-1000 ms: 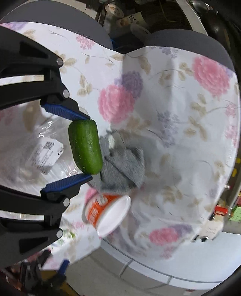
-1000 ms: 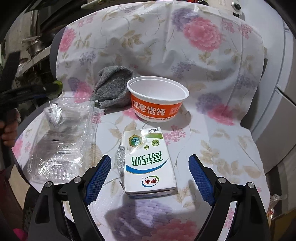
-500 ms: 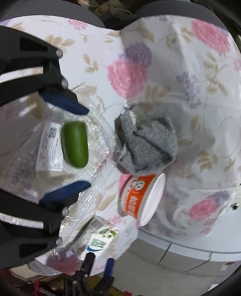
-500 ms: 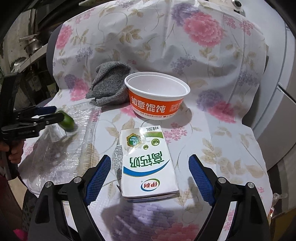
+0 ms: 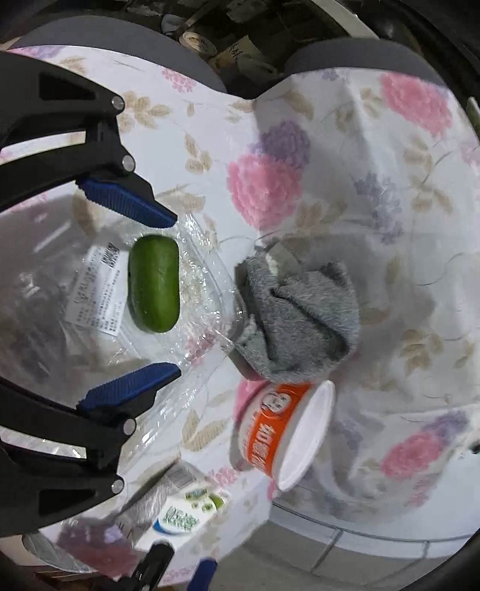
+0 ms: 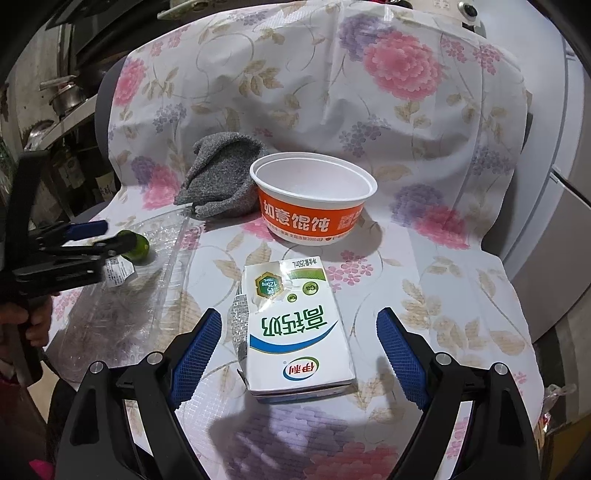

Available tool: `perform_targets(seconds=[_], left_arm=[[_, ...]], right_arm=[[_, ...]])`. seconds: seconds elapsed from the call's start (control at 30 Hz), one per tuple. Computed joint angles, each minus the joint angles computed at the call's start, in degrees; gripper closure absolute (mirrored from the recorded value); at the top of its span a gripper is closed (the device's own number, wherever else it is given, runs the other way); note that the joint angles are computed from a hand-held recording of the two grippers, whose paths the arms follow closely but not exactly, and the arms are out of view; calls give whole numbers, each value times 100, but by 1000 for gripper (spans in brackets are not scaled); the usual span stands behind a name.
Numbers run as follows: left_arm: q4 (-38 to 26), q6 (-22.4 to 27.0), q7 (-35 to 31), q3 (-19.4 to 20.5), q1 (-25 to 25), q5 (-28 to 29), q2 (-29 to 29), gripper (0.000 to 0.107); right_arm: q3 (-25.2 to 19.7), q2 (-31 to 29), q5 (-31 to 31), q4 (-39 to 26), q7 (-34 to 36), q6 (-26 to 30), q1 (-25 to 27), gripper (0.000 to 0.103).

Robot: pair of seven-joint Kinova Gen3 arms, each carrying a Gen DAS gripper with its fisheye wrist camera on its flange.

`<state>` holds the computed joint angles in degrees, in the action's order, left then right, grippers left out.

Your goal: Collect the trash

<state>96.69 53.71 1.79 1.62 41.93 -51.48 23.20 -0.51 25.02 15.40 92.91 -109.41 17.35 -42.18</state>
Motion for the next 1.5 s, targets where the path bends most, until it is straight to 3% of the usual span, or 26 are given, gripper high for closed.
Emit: perform_targets(seconds=[0.13, 0.2, 0.3, 0.4, 0.5, 0.67, 0.83, 0.93, 1.03, 1.23, 1.4, 1.5], left_arm=[[-259, 165, -378, 3, -125, 295, 184, 39], [-291, 251, -429, -94, -44, 300, 212, 48], [-152, 68, -374, -6, -187, 246, 98, 51], [350, -405, 232, 152, -330, -163, -280, 51], [745, -710, 931, -301, 116, -543, -690, 52], [948, -232, 1714, 149, 163, -1183, -1166, 52], [774, 547, 1766, 697, 257, -1132, -1141, 52], [914, 394, 2072, 891, 253, -1162, -1078, 52], [1105, 128, 2341, 943, 238, -1191, -1088, 52], [1197, 250, 2552, 1006, 390, -1231, -1087, 52], [1308, 429, 2811, 1105, 484, -1343, -1195, 52], [1397, 666, 3033, 1210, 590, -1456, -1282, 52]], right_arm=[[53, -36, 16, 60, -38, -60, -9, 17], [46, -40, -7, 76, -51, -79, 14, 17], [9, -46, -50, 92, -33, -87, 59, 17], [46, -72, -48, 129, -66, -107, 32, 17], [118, -107, -25, 149, -147, -112, -18, 17], [240, -140, 150, 140, -307, 3, -159, 17], [-38, -34, 15, 105, -219, 64, 67, 18], [-201, 150, -77, -113, -40, 217, 152, 19], [-74, 408, 147, -493, 128, 590, -87, 17], [-246, 791, 145, -1134, 579, 1491, -70, 16], [206, 335, 377, -469, -310, 826, -461, 24], [145, -92, 299, -75, -728, 551, -399, 24]])
